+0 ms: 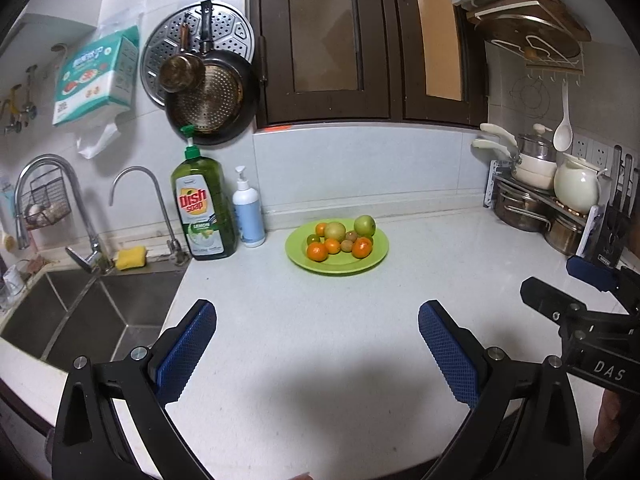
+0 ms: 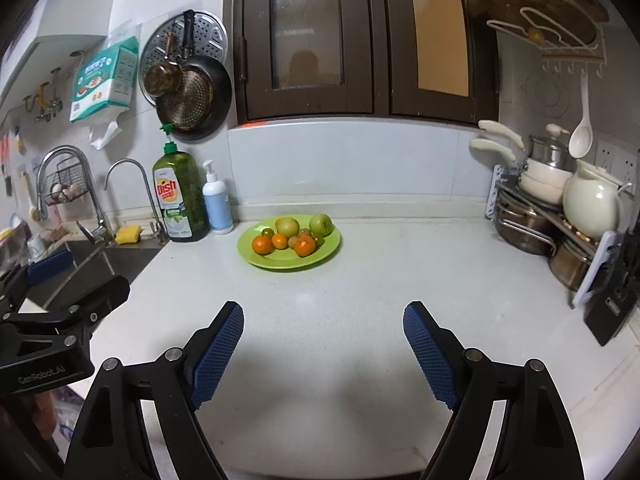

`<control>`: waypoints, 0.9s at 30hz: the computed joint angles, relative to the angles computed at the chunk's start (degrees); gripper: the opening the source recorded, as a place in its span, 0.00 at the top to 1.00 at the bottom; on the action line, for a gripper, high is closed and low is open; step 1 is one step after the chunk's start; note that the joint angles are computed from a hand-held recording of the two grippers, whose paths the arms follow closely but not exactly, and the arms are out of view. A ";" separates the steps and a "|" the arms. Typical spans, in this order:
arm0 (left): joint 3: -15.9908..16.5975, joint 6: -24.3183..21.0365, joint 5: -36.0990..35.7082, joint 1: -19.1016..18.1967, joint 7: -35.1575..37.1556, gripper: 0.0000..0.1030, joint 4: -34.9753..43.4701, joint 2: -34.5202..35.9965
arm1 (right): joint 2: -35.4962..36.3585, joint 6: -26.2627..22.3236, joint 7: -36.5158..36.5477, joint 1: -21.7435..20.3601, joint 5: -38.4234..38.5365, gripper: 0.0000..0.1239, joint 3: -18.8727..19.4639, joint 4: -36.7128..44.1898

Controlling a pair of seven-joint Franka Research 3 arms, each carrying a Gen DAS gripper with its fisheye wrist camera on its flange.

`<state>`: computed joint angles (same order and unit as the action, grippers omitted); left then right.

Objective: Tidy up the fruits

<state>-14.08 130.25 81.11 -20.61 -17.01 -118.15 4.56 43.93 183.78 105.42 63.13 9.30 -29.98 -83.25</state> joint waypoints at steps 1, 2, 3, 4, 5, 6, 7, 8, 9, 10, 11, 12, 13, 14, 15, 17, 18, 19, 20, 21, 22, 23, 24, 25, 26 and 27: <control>-0.23 -0.47 -0.27 -0.26 -0.21 0.00 -0.42 -0.38 | -0.65 0.66 0.00 0.57 0.04 0.33 -0.34 -1.19; -0.47 -0.99 -0.45 -0.51 -0.44 0.00 -0.85 -0.80 | -1.46 1.53 -0.14 1.50 0.27 0.33 -0.91 -2.84; -0.71 -1.25 -0.62 -0.70 -0.61 0.00 -1.29 -1.22 | -2.17 2.28 -0.54 2.35 0.74 0.33 -1.42 -4.29; -0.92 -1.32 -0.70 -0.84 -0.80 0.00 -1.76 -1.69 | -2.63 2.80 -1.16 2.95 1.37 0.33 -1.71 -5.23; -1.10 -1.33 -0.79 -0.91 -1.02 0.00 -2.07 -2.00 | -3.23 3.57 -1.79 3.87 2.13 0.33 -2.24 -6.59; -1.31 -1.29 -1.01 -1.00 -1.18 0.00 -2.52 -2.48 | -3.67 4.10 -2.44 4.56 2.88 0.33 -2.64 -7.55; -1.57 -1.40 -0.95 -1.12 -1.51 0.00 -3.08 -3.07 | -4.21 4.67 -3.10 5.38 3.65 0.33 -3.11 -8.68; -1.83 -1.87 -0.89 -1.22 -1.65 0.00 -3.30 -3.37 | -4.66 5.17 -3.79 6.13 4.41 0.33 -3.53 -9.63; -2.15 -2.54 -0.85 -1.40 -1.72 0.00 -3.63 -3.75 | -4.90 5.57 -4.47 6.71 5.18 0.32 -3.90 -10.27; -2.43 -3.13 -0.84 -1.54 -1.77 0.00 -3.94 -4.10 | -5.17 5.97 -5.10 7.54 6.04 0.32 -4.47 -11.04; -2.68 -3.66 -0.93 -1.66 -1.84 0.00 -4.12 -4.33 | -5.50 6.29 -5.90 7.93 6.70 0.32 -4.57 -11.63; -2.92 -4.10 -1.05 -1.78 -1.85 0.00 -4.39 -4.63 | -5.83 6.64 -6.63 8.70 7.51 0.32 -5.04 -12.41; -3.14 -4.46 -1.11 -1.89 -1.91 0.00 -4.69 -4.94 | -6.01 6.96 -7.27 9.28 8.37 0.32 -5.35 -12.94; -3.29 -4.75 -1.17 -1.93 -1.97 0.00 -4.87 -5.15 | -6.30 7.25 -8.07 9.37 8.99 0.32 -5.19 -13.33; -3.47 -5.09 -1.30 -2.01 -1.93 0.00 -5.08 -5.38 | -6.55 7.48 -8.83 10.00 9.77 0.32 -5.54 -13.89; -3.79 -5.63 -1.65 -2.15 -1.89 0.00 -5.40 -5.76 | -6.81 7.86 -10.35 10.13 11.06 0.32 -5.24 -14.23; -3.89 -5.74 -1.71 -2.17 -1.89 0.00 -5.59 -5.96 | -6.97 7.91 -11.08 10.55 11.83 0.32 -5.42 -14.53; -4.04 -5.94 -1.76 -2.23 -1.89 0.00 -5.82 -6.18 | -7.22 8.07 -11.82 10.52 12.47 0.32 -5.13 -14.78; -4.11 -5.93 -1.76 -2.23 -2.01 0.00 -6.05 -6.37 | -7.55 8.40 -12.58 10.33 13.03 0.32 -4.61 -15.10; -4.22 -6.03 -1.84 -2.26 -2.08 0.00 -6.26 -6.55 | -7.86 8.60 -13.33 10.23 13.63 0.32 -4.22 -15.42; -4.37 -6.34 -1.95 -2.32 -2.17 0.00 -6.43 -6.67 | -8.15 8.74 -14.07 9.99 14.18 0.32 -3.68 -15.64; -4.49 -6.54 -2.10 -2.37 -2.24 0.00 -6.53 -6.71 | -8.46 8.94 -14.79 9.61 14.69 0.32 -2.97 -15.81; -4.55 -6.58 -2.20 -2.38 -2.25 0.00 -6.66 -6.83 | -8.56 8.94 -15.48 9.66 15.38 0.32 -2.80 -15.89; -4.66 -6.87 -2.23 -2.44 -2.39 0.00 -6.83 -6.97 | -8.67 8.95 -16.19 9.76 16.09 0.32 -2.69 -15.99; -4.72 -7.06 -2.31 -2.46 -2.33 0.00 -6.83 -7.01 | -8.85 9.15 -16.94 9.62 16.65 0.32 -2.28 -16.11; -4.78 -7.20 -2.35 -2.48 -2.36 0.00 -6.90 -7.06 | -8.79 9.16 -17.65 9.63 17.29 0.32 -2.13 -15.97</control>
<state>-18.87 123.05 78.76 -23.09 -19.38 -125.05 -2.50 35.14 192.94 87.77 72.76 26.59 -32.10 -99.23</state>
